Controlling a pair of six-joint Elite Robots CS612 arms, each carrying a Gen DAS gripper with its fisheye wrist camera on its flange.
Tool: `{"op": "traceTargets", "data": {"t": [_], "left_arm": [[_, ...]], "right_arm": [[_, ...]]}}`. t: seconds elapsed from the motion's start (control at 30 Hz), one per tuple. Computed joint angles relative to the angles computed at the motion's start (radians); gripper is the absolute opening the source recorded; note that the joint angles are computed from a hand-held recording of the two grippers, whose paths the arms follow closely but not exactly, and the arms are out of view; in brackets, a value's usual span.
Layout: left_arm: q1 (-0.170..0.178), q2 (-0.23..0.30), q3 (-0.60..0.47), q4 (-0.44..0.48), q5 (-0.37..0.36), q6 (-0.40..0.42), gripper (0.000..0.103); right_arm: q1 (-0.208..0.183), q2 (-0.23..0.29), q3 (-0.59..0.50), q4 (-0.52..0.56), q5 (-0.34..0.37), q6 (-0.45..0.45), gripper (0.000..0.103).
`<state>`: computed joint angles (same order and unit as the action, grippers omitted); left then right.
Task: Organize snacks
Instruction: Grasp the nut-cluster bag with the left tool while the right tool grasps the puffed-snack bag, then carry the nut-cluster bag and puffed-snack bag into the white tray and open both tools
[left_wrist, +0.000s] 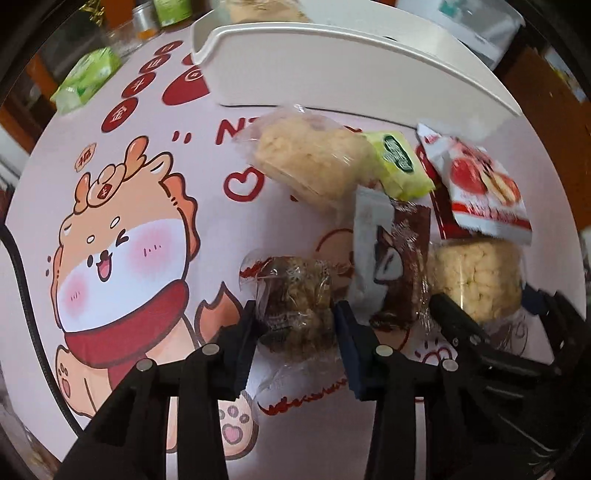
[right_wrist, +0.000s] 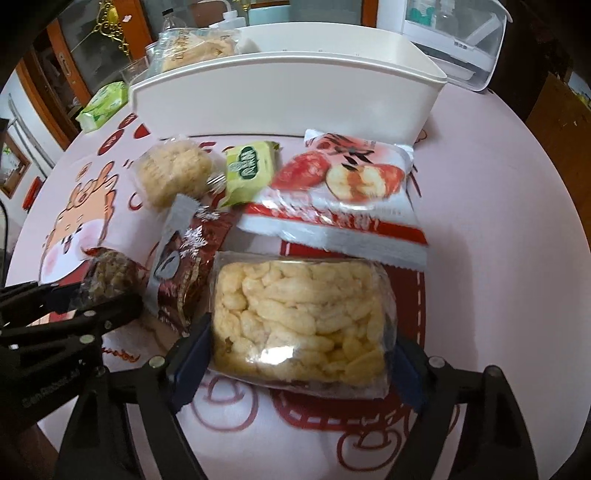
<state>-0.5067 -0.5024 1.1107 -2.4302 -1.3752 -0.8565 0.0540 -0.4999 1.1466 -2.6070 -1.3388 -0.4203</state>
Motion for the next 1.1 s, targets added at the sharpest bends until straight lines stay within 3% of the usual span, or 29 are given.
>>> {"op": "traceTargets", "data": {"t": [0.33, 0.57, 0.87, 1.1], "left_arm": [[-0.025, -0.042, 0.054, 0.003, 0.014, 0.046, 0.039], [-0.045, -0.111, 0.134, -0.054, 0.075, 0.121, 0.039], [-0.033, -0.175, 0.195, -0.173, 0.131, 0.171, 0.039], [-0.029, -0.192, 0.181, -0.186, 0.179, 0.192, 0.039]], "right_arm": [[-0.019, -0.071, 0.113, -0.044, 0.046, -0.017, 0.084], [-0.026, -0.117, 0.158, -0.099, 0.094, -0.007, 0.084], [-0.037, -0.153, 0.172, -0.197, 0.157, 0.019, 0.084], [-0.035, -0.167, 0.167, -0.269, 0.179, 0.018, 0.084]]}}
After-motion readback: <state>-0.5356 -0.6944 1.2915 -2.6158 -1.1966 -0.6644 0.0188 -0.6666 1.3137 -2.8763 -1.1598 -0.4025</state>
